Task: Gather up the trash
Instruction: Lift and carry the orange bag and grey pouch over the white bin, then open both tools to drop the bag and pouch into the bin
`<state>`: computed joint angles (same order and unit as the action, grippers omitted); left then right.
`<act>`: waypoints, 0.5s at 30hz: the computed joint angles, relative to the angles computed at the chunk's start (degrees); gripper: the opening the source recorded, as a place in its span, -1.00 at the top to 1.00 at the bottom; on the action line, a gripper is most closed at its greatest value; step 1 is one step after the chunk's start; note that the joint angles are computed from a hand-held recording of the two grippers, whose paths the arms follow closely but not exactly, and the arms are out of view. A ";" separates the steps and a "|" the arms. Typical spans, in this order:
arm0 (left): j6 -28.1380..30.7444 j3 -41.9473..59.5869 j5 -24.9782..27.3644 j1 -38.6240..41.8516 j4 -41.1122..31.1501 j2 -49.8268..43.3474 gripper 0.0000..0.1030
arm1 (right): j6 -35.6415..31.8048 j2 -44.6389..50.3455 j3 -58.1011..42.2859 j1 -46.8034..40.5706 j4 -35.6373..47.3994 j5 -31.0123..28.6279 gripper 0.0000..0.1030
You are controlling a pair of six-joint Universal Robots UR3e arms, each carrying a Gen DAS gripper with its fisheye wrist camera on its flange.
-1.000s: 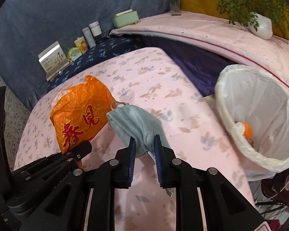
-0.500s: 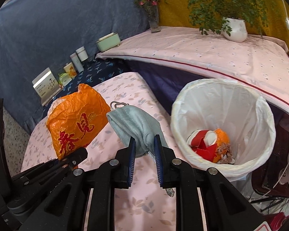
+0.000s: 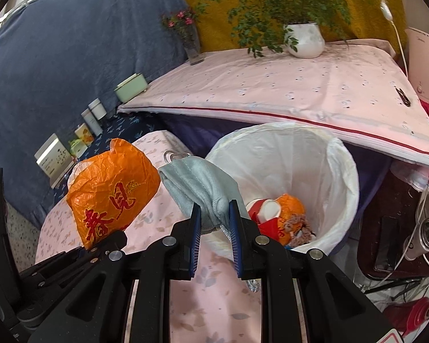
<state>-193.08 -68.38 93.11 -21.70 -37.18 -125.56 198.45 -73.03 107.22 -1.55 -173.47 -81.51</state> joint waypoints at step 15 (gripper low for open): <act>1.31 23.52 1.16 -6.38 -12.33 -12.97 0.75 | -1.45 -4.34 8.43 -10.29 -3.32 5.42 0.64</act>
